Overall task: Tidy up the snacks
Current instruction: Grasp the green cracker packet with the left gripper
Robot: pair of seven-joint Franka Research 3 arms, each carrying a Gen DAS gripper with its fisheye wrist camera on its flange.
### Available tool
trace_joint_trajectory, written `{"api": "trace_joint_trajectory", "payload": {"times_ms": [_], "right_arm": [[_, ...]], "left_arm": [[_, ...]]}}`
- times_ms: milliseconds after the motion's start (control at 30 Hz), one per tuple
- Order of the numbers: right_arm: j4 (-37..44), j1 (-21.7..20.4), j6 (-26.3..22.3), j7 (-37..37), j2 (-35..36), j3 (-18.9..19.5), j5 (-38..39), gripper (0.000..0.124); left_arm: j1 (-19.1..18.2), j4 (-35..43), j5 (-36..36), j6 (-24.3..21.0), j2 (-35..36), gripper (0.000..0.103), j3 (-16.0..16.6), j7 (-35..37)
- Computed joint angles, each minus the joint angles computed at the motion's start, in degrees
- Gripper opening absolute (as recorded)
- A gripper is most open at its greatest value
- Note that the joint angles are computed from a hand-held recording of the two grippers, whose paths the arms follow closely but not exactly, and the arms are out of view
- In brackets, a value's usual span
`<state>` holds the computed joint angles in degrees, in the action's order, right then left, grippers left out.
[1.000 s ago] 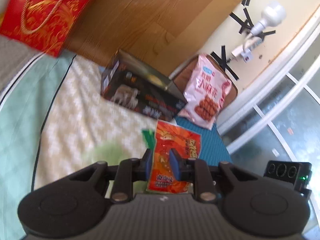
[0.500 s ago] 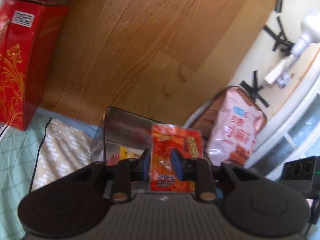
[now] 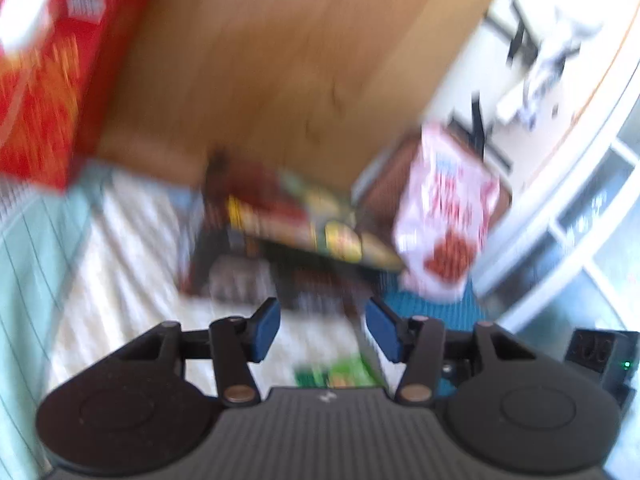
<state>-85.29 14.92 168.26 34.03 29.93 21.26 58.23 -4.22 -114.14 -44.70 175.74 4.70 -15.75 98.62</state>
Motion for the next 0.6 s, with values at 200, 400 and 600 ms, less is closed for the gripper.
{"api": "trace_joint_trajectory", "payload": {"times_ms": [200,400,600], "right_arm": [[-6.4,0.8,0.4,4.2,-2.3,-1.4,-2.7,0.063],[-11.9,0.3,3.6,-0.4,-6.3,0.9,1.8,0.034],[-19.5,-2.7,11.4,-15.0,-13.0,5.3,17.7,0.032]], "left_arm": [[0.0,3.2,6.2,-9.7,4.5,0.046,0.0,-11.0],[-0.2,2.9,8.8,-8.4,4.5,0.035,-1.5,-15.0],[-2.9,1.3,11.3,-8.2,2.5,0.035,-2.6,-13.3]]}}
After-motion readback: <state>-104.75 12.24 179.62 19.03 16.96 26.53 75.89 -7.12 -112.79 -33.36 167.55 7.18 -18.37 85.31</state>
